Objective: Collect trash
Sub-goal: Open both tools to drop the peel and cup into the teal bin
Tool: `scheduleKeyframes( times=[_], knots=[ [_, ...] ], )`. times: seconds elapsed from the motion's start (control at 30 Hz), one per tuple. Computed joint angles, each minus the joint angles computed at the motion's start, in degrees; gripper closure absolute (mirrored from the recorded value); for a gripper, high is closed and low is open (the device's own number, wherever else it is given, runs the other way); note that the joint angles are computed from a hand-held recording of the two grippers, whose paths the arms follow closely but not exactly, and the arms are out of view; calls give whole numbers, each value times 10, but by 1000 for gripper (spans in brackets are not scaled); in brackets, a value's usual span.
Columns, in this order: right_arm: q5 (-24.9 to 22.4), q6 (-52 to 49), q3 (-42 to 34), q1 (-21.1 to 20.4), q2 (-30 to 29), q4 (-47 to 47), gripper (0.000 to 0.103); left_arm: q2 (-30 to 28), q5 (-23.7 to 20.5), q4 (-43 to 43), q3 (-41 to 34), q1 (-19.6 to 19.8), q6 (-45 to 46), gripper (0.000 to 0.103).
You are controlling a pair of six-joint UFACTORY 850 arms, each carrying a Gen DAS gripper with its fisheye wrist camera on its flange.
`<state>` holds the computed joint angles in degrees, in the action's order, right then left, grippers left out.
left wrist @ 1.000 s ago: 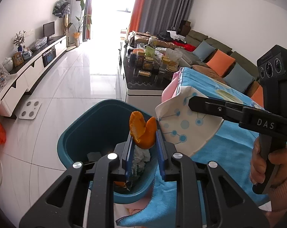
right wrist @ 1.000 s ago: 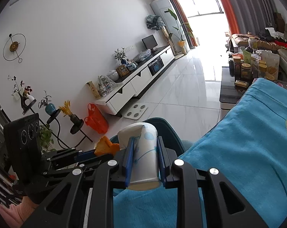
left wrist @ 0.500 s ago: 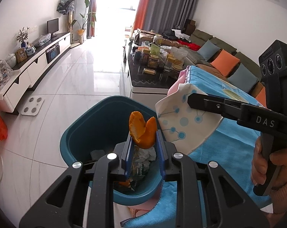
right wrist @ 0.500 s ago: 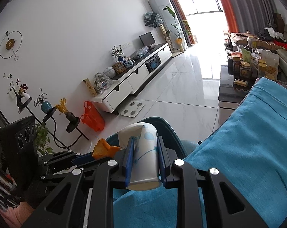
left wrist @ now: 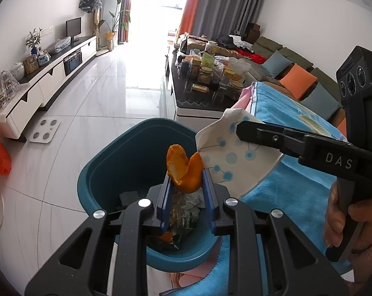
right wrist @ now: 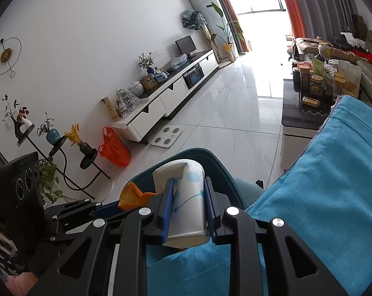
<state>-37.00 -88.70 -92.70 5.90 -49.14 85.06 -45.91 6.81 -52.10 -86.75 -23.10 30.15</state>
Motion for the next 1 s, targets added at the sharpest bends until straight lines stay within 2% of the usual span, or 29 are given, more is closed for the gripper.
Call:
scheduleKeyframes(
  times=[0.27, 0.57, 0.7, 0.77, 0.87, 1.0],
  knots=[
    [4, 44, -28, 8, -16, -33, 80, -15, -8, -91, -19, 0, 82, 79],
    [4, 52, -34, 10, -21, -38, 80, -33, -22, -149, -32, 8, 130, 70],
    [-1, 38, -21, 4, -14, -24, 80, -31, -16, -78, -24, 10, 59, 64],
    [-3, 33, -16, 1, -11, -20, 80, -26, -8, -16, -15, 9, -2, 61],
    [-4, 14, -2, -4, -3, -6, 73, -16, 6, 81, 2, 8, -100, 56],
    [-7, -33, 30, -14, 17, 27, 67, 6, 43, 134, 34, -1, -154, 45]
  ],
)
